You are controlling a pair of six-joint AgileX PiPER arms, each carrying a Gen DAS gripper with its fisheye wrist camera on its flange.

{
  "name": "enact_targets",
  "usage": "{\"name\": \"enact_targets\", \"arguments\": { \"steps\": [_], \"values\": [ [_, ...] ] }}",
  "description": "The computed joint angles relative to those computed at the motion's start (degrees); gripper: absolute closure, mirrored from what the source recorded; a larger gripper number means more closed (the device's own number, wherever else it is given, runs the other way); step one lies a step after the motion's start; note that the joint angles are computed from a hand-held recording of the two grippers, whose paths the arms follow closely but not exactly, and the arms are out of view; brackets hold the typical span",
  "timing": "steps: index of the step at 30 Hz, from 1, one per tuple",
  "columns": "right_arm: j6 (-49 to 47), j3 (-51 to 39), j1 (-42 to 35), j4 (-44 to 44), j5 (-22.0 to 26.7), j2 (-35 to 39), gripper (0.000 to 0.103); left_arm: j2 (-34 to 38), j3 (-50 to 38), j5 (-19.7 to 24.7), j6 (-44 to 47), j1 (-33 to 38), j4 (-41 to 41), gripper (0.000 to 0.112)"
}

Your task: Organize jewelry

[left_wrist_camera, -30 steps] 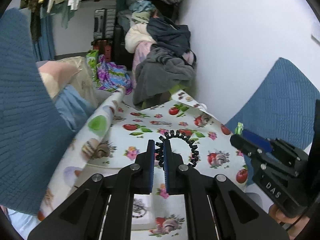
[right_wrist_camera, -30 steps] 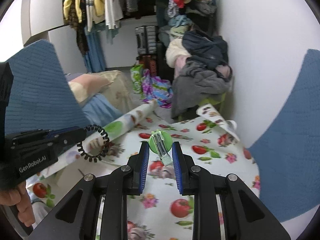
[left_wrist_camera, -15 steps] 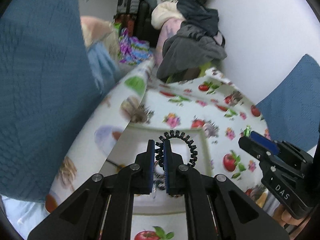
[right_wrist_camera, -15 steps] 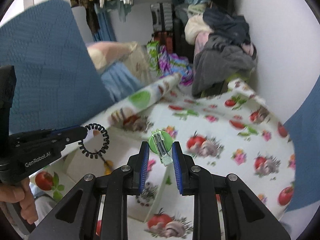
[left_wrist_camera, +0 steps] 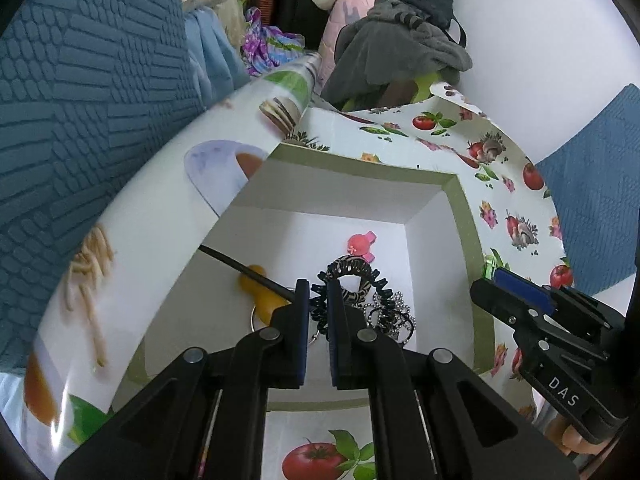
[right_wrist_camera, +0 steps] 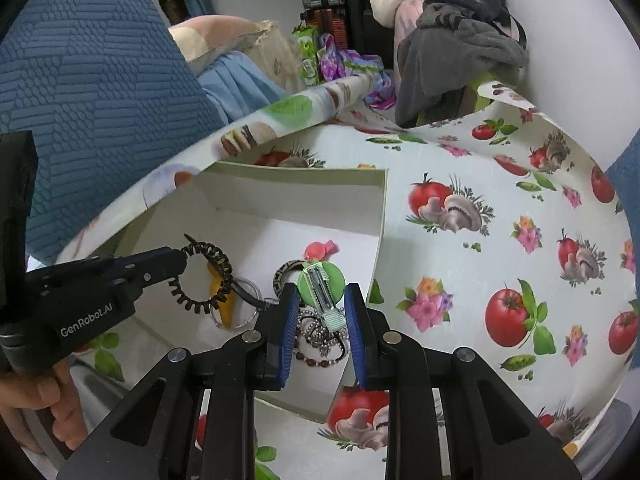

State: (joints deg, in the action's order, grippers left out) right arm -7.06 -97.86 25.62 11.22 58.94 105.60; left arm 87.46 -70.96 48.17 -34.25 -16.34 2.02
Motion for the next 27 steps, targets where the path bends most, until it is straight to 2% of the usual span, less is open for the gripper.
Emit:
{"name": "enact_targets", "arguments": {
  "steps": [3,5,8,9,10,12,27],
  "values": [
    [-0.22,-0.14,-0.15,0.0,0.26,-0.04,0.081,0.2,-0.86,0.84,0.17,-0.2,0.25,0.104],
    [-0.3,-0.99,-0.38,0.46,0.8,0.11,0.071,0.37,-1.81,1.66,0.01,-0.37,1.06,0.104],
    [-1.47,-1.99,-0.53,0.33,1.07,-0.55,0.068,0.35,-3.59,3.24,0.1,-0.44,0.92,0.101],
    [-1.66,-2.53,-0.63,0.34,1.34,-0.56,0.068,0.25,-4.23,3.95,-0.29,-0.62,1.34,0.092],
    [-1.88,-3.14,-0.9,0.54,1.8,-0.85,0.068,-0.06,-5.35,5.12,-1.45,-1.28,2.86,0.079],
    [-2.12,-4.38,-1.41,0.91,2.8,-1.24,0.068,-1.0,-6.82,6.39,-3.77,-2.76,5.97,0.065],
    [-1.23,-15.03,-5.39,2.98,7.41,-9.46,0.068,-6.9,-21.85,19.39,-10.98,-13.99,19.11,0.064]
  ]
}}
